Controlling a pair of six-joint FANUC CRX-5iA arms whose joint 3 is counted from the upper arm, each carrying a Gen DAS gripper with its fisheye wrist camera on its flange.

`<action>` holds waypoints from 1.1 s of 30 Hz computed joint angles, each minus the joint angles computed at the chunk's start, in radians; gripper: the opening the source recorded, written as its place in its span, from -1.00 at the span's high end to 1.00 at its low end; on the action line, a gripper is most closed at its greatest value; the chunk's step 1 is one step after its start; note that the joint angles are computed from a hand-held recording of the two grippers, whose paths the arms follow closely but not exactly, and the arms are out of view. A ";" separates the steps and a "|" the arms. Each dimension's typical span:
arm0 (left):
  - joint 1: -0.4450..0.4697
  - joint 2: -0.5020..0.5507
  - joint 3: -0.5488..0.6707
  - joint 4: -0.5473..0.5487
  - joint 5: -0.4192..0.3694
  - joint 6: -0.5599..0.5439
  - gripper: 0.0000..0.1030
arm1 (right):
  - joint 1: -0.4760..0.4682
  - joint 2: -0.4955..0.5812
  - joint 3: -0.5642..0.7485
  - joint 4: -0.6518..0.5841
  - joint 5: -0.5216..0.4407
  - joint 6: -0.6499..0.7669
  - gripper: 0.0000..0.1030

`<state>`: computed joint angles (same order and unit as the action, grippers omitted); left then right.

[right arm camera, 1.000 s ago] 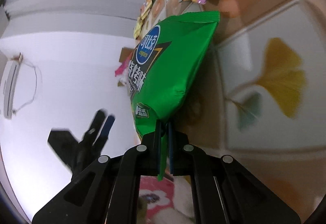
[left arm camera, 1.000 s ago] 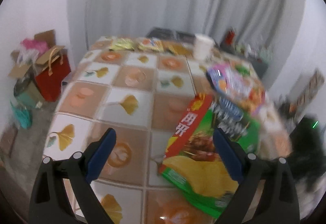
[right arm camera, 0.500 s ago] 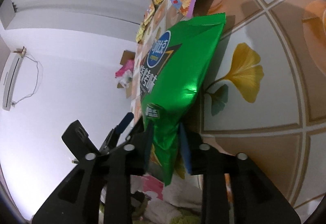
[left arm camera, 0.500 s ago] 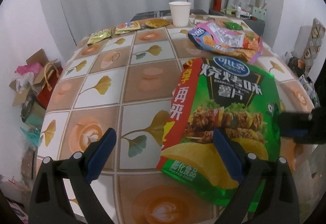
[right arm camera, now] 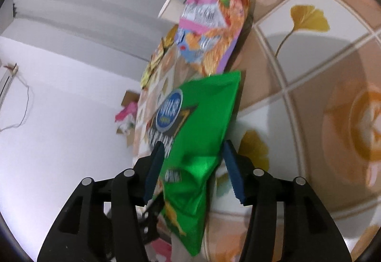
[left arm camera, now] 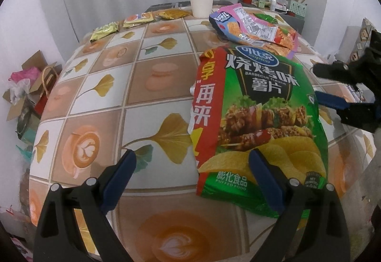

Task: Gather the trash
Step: 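Grasp the green chip bag with the right tool, then grasp the pink-blue snack bag with the left tool while the right tool holds the green bag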

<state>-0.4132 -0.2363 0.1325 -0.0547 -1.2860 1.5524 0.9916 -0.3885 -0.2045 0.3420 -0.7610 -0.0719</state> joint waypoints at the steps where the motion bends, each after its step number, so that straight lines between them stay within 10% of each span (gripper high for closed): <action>1: 0.002 0.000 -0.002 0.004 -0.001 0.000 -0.81 | -0.013 0.010 0.014 -0.032 0.007 0.029 0.04; 10: 0.016 -0.002 -0.014 0.025 0.011 -0.002 -0.81 | -0.014 0.058 0.111 -0.262 -0.019 0.241 0.23; 19: 0.053 -0.018 -0.025 0.078 0.011 -0.040 -0.80 | 0.023 0.046 0.096 -0.217 -0.026 0.218 0.59; 33: 0.304 0.034 -0.078 0.659 0.081 -0.143 -0.73 | 0.172 -0.105 0.006 -0.049 -0.112 0.163 0.70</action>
